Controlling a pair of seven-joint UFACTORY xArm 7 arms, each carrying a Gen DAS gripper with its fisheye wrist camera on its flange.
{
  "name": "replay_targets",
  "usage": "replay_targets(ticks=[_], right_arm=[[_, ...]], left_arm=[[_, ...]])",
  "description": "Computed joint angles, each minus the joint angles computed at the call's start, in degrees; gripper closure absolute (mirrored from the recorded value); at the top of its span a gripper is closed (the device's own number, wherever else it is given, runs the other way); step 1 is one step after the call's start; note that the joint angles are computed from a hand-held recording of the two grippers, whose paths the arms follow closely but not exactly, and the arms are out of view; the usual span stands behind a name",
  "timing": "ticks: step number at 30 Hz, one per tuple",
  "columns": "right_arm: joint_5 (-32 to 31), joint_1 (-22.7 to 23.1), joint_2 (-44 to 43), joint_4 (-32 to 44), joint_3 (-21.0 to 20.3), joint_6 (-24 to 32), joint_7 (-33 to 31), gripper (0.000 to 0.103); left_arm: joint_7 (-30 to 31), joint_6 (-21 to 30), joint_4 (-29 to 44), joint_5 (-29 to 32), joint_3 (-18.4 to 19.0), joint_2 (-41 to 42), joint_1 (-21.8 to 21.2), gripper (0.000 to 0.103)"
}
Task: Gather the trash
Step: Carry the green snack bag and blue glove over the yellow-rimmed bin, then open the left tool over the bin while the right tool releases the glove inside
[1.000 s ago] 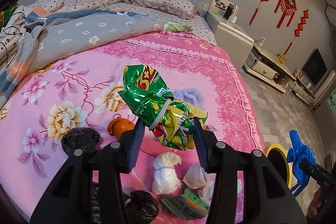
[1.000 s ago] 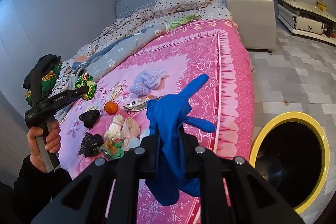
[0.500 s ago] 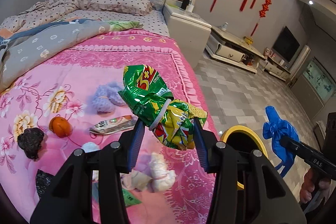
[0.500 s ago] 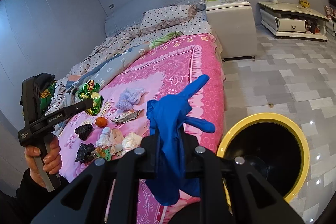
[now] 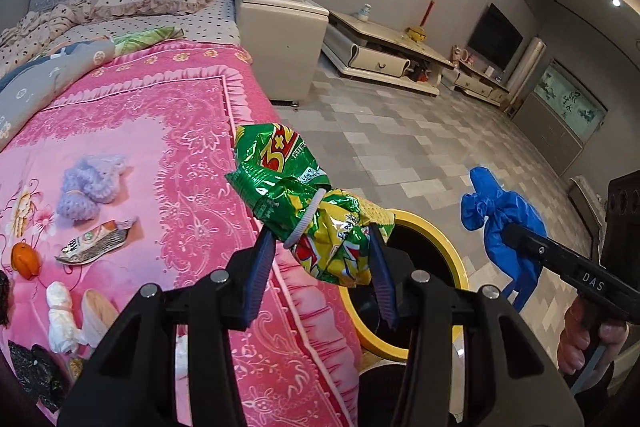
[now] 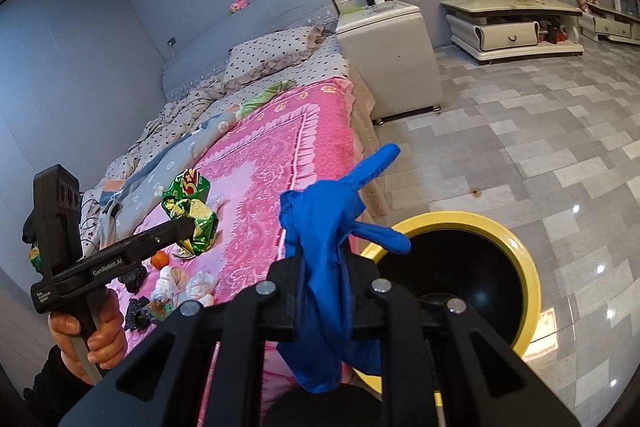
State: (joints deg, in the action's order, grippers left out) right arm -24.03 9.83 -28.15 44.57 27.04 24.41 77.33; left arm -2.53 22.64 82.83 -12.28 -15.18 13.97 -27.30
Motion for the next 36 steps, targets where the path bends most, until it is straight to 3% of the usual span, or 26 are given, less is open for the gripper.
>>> replay_targets(ticks=[20, 34, 36], right_arm=[[7.4, -1.5, -7.9, -11.4, -3.4, -1.1, -0.1, 0.090], [9.7, -1.8, -11.2, -14.6, -3.9, -0.3, 0.3, 0.087], [10.0, -1.8, -11.3, -14.5, -3.9, 0.1, 0.3, 0.082]], left_arm=[[-0.3, 5.8, 14.7, 0.4, -2.4, 16.3, -6.7, 0.059], [1.7, 6.5, 15.8, -2.1, -3.7, 17.9, -7.3, 0.056], [1.7, 6.4, 15.5, -2.2, -3.6, 17.5, -7.4, 0.055]])
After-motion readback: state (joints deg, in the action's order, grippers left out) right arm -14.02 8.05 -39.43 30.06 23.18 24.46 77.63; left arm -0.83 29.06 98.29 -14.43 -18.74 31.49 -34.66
